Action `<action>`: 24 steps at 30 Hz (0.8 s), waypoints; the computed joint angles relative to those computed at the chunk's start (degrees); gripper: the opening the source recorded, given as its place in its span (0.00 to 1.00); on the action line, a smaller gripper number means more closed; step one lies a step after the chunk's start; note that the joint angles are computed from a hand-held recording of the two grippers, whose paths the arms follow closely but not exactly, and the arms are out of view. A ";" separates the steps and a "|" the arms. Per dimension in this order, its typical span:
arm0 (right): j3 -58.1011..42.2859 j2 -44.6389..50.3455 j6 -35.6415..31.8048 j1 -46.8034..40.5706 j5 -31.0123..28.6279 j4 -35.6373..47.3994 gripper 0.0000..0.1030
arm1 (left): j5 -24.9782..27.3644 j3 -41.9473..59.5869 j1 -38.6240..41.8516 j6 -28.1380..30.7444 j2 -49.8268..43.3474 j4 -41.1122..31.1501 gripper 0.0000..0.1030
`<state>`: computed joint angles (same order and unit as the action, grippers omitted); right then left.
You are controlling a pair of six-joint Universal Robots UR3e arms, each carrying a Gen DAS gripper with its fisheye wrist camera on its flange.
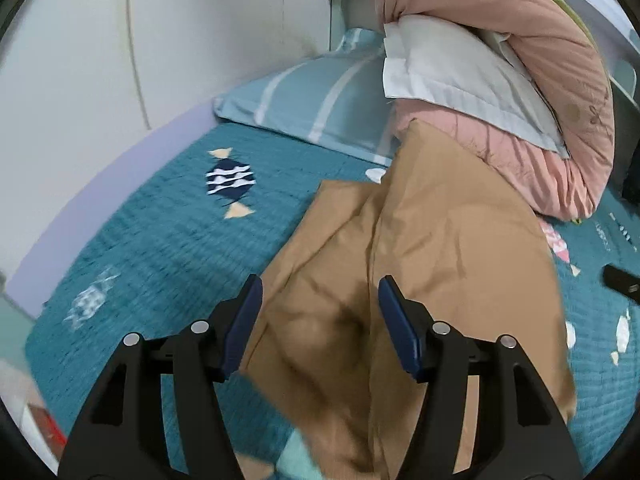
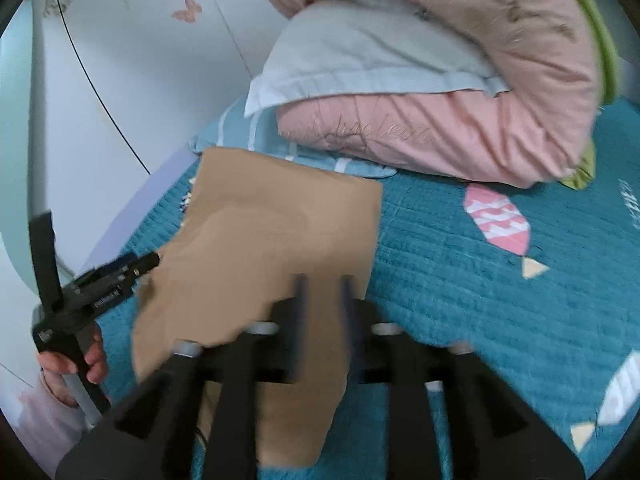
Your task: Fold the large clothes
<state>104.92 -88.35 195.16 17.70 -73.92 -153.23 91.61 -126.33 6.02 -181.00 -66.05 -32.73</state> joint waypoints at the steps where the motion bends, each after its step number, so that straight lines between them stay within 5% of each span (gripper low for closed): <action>1: 1.59 -1.94 1.03 0.12 -0.84 -0.72 0.71 | 1.70 -0.59 -1.16 -1.19 2.27 -1.17 0.68; 3: 6.01 -8.76 3.35 -0.22 -1.32 -0.02 0.83 | 5.74 -2.14 -4.59 -3.64 6.73 -2.72 0.78; 7: 10.90 -21.01 6.79 1.16 -6.18 7.56 0.90 | 14.13 -1.42 -15.26 -11.62 12.11 -10.47 0.78; 12: 13.92 -33.27 10.94 5.65 -14.83 17.63 0.92 | 30.96 6.98 -40.34 -30.28 8.57 -24.22 0.83; 16: 14.26 -39.76 16.52 12.29 -23.30 24.11 0.92 | 38.54 17.37 -57.82 -45.28 1.71 -37.22 0.83; 24: 7.51 -41.48 44.36 46.98 -57.18 44.54 0.93 | 46.34 45.94 -83.37 -72.88 -16.98 -65.17 0.87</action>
<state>112.43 -129.83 239.52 64.68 -131.10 -108.69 137.94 -80.39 -77.35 -253.88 -83.03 -97.90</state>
